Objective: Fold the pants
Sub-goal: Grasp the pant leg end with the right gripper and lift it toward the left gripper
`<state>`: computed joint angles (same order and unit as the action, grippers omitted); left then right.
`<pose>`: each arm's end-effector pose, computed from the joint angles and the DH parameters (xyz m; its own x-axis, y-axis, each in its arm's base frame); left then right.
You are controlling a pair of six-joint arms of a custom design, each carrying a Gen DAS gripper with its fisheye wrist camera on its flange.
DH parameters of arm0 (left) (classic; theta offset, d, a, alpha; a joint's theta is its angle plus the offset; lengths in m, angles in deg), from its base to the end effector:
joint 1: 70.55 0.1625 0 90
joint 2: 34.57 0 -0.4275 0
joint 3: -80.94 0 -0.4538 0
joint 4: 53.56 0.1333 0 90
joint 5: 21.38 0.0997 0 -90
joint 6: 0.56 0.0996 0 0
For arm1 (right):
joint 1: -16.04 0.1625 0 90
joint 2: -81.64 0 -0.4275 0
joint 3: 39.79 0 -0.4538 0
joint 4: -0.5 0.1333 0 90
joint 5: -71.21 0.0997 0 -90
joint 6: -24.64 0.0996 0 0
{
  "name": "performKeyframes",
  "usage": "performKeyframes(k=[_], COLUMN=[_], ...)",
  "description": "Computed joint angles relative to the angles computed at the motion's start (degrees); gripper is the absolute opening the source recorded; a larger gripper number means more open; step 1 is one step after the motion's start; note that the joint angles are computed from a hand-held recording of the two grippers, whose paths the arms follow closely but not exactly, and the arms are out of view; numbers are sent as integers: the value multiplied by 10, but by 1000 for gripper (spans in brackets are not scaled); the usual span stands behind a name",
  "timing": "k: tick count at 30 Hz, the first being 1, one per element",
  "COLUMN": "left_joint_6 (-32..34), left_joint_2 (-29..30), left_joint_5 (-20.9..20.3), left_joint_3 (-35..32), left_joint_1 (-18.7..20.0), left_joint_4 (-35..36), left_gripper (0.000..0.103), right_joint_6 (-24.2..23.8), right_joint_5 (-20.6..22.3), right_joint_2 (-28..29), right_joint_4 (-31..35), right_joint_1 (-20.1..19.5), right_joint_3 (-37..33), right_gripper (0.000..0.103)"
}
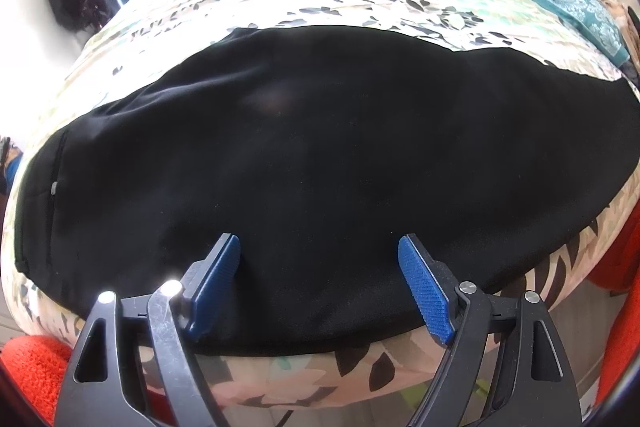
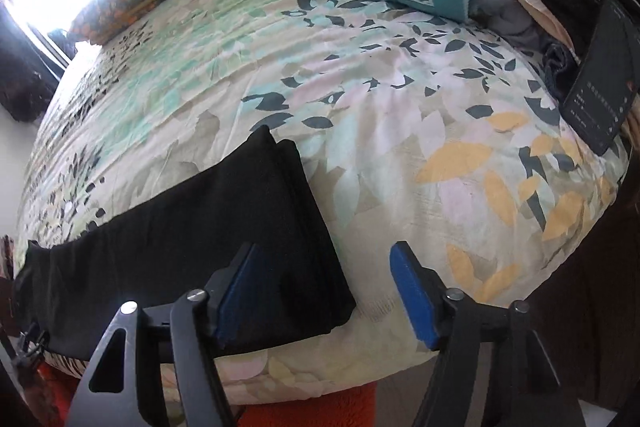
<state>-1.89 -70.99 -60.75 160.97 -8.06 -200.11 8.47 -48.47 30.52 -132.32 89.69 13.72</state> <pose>-0.1756 -0.7924 0.0641 -0.6528 0.1194 -0.7480 0.4351 0.8674 -0.2414 -0.1597 -0.8429 0.4752 -0.7735 0.3274 0.5426 -0.0012 0.8554 -0.5179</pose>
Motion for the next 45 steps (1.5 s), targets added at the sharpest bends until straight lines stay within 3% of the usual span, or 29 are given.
performKeyframes(k=[4,8,11,12,13,14,19,22,25,27,32,35,41,45], left_joint_6=[4,3,10,21,33,46,68,46,47,49,-20,-44,-92,-99], left_joint_2=[6,1,0,0,2,3,6,2,15,31,21,-5,-47,-51], left_joint_5=[4,1,-4,-9,-13,-17,-21,-73,-139,-171,-201,-176,-134,-126], left_joint_3=[-6,-2,-1,1,2,3,5,-6,-28,-53,-62,-38,7,12], left_joint_1=[0,0,-5,-8,-10,-13,-21,-22,-24,-22,-3,8,24,29], left_joint_4=[-4,-2,-5,-14,-22,-27,-17,-11,-21,17,41,9,-39,-45], left_gripper=[83,83,83,83,83,83,83,83,83,83,83,83,83,83], right_joint_6=[88,96,104,104,108,117,128,117,112,110,94,94,53,-13], right_joint_5=[63,122,165,171,169,169,191,194,243,282,345,363,317,239], right_joint_2=[-6,-23,-28,-28,-27,-26,-31,-44,-65,-78,-92,-71,41,97], right_joint_4=[81,63,74,79,83,90,103,70,27,7,-30,-63,-103,-102], right_joint_1=[-26,-39,-47,-48,-48,-50,-54,-43,-30,-17,30,62,125,158], right_joint_3=[-15,14,16,15,12,10,9,31,69,97,176,213,208,200], right_gripper=[70,72,67,60,46,40,25,21,21,20,18,18,14,22])
